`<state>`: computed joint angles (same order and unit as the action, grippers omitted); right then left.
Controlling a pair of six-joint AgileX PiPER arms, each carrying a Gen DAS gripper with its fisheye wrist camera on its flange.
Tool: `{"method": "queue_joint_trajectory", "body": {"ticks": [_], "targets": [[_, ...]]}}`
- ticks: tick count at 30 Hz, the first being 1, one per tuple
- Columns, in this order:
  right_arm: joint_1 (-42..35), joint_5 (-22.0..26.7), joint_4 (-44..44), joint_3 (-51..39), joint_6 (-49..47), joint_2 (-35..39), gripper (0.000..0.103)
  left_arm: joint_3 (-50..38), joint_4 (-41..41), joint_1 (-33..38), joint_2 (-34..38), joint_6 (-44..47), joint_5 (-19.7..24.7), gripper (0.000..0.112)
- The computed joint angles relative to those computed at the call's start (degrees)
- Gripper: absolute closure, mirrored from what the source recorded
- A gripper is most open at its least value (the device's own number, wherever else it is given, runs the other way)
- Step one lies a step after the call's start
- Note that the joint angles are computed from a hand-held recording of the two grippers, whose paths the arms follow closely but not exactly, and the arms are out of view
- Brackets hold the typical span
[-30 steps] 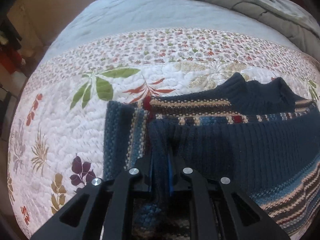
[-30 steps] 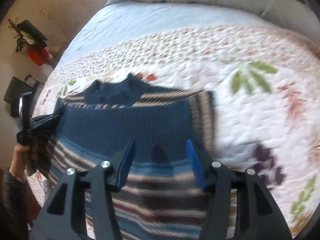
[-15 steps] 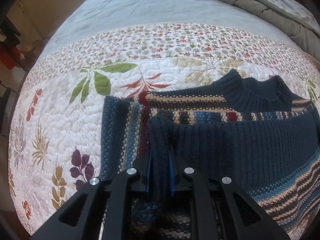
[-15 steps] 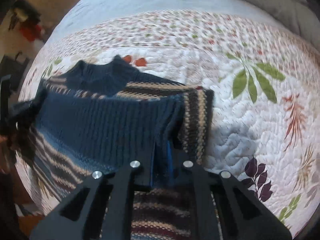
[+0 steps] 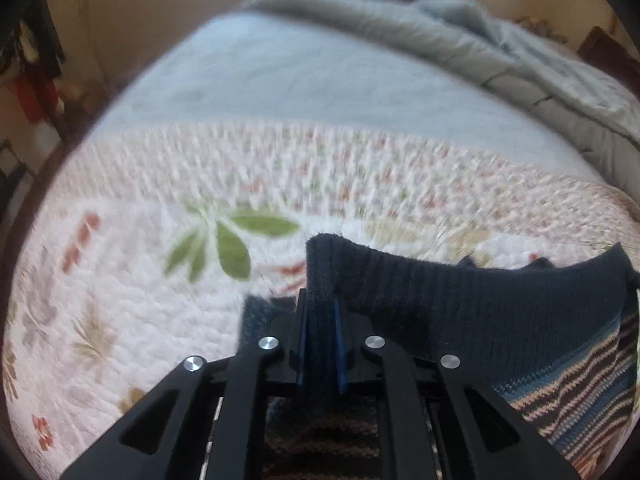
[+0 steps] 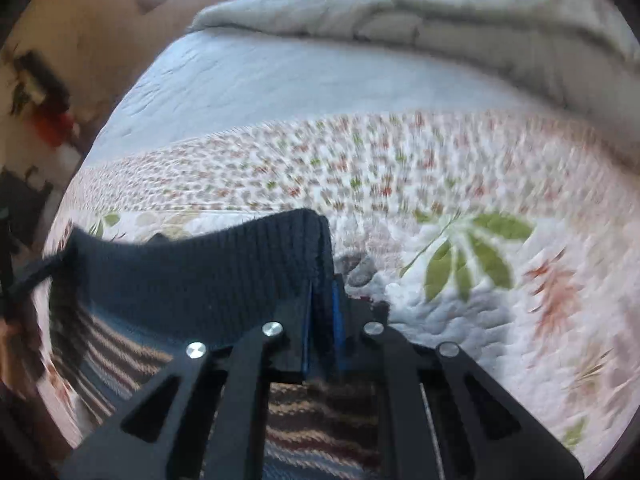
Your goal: Fold small clothes
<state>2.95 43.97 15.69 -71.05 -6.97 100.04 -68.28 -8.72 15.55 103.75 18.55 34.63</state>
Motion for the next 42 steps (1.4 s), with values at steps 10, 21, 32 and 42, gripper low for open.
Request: {"method": "queue_joint_trajectory", "body": {"ticks": [10,21,32,42], "targets": [[0.37,-3.14,-2.96,1.98,2.42,5.61,0.075,5.74,27.62,-8.04,2.27,-22.81,-5.8,0.054],[-5.03,7.19,0.61,15.01,-5.2,-15.66,0.062,16.24,-3.37,-1.88,-17.25,5.97,1.41,0.044],[2.62,6.25,-5.5,26.82,2.93,-30.44,0.055,33.75,10.29,-21.22,-32.27,-21.14,-1.56,0.045],[-8.46,7.59,4.96,34.09,-14.88,-27.67,0.078,38.29,17.62,-29.09,-35.72,-32.65,-2.23,0.044]]}}
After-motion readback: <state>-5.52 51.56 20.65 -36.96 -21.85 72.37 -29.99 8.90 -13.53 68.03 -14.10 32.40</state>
